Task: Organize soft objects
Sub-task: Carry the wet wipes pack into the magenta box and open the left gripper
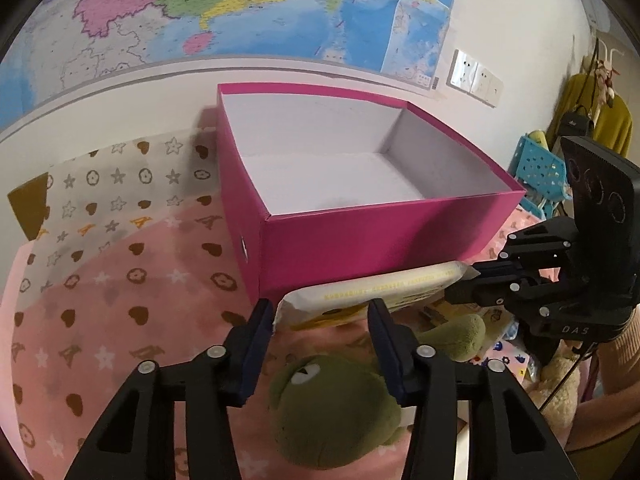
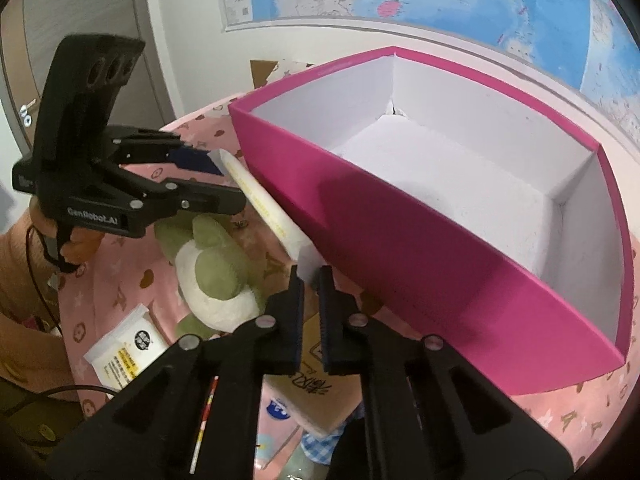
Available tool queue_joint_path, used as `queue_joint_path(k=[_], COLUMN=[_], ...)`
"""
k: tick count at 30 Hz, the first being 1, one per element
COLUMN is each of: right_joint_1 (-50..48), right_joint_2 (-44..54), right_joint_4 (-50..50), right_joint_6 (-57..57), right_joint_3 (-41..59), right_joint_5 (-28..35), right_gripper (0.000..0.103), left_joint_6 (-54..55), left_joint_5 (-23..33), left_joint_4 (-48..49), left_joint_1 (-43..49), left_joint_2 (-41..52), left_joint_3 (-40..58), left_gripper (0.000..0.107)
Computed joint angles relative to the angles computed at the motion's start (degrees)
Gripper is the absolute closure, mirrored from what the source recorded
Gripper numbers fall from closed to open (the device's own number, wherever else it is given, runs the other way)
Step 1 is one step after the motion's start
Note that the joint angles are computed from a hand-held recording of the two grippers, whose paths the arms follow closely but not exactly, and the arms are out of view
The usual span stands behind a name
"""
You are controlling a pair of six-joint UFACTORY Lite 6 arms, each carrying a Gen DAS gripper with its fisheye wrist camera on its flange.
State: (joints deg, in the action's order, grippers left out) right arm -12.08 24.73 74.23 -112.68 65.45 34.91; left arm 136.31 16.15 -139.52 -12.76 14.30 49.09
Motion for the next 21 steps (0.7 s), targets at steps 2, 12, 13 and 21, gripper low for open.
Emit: queue_joint_path(k=[2, 12, 13, 21], right_joint_1=[-1.11, -5.36, -6.02, -8.12], right_joint_2=[-0.75, -7.64, -8.15, -11.87], right_joint_4=[-0.16, -1.09, -1.39, -0.44], right_joint_6=[0.83, 3.38, 4.13, 6.26], right_joint_3=[-0.43, -1.91, -1.53, 0.79], right_joint_5=[2.08, 9.65, 11.01, 15.69], right_gripper=[0.096, 0.097, 0.097, 0.097], left_joint_6=[-2.25, 1.33, 2.37, 13.4], left_joint_5=[0.46, -2.61, -3.38, -9.7], left_joint_4=[1.56, -5.61, -6.79, -16.74], left_joint_1=[0.31, -3.13, -3.7, -6.93], left_joint_2=[-0.91, -10.03, -11.94, -20.05], left_joint_3=[-0.79, -5.24, -5.73, -2.54], left_gripper=[0.065, 0.068, 0.068, 0.068])
